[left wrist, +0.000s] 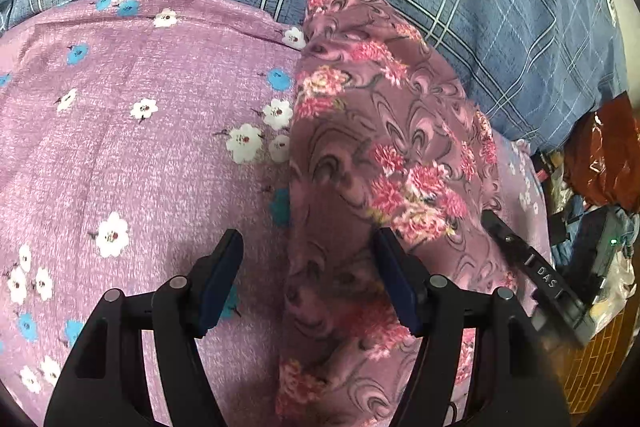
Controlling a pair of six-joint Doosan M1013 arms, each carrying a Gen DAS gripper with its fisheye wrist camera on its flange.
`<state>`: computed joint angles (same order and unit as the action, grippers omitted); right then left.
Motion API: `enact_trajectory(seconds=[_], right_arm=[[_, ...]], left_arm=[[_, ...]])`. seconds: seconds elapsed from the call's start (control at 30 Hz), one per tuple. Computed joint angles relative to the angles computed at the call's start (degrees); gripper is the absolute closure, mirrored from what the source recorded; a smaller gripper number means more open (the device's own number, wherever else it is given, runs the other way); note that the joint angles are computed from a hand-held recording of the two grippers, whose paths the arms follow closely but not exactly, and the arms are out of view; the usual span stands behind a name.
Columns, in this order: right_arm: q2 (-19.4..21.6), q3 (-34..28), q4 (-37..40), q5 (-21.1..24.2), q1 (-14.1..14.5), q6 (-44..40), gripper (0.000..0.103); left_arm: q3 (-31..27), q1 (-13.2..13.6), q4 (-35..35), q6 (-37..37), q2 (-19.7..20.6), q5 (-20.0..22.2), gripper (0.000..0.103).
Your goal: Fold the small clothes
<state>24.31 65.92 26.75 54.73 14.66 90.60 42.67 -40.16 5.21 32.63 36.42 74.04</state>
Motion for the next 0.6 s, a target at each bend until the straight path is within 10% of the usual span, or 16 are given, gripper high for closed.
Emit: enact_trajectory(seconds=[0.6], right_arm=[[-1.95, 3.34, 6.58, -1.30, -3.03, 5.39, 0.057]], left_arm=[[2.54, 0.75, -0.36, 0.34, -2.65, -0.50, 0.036]])
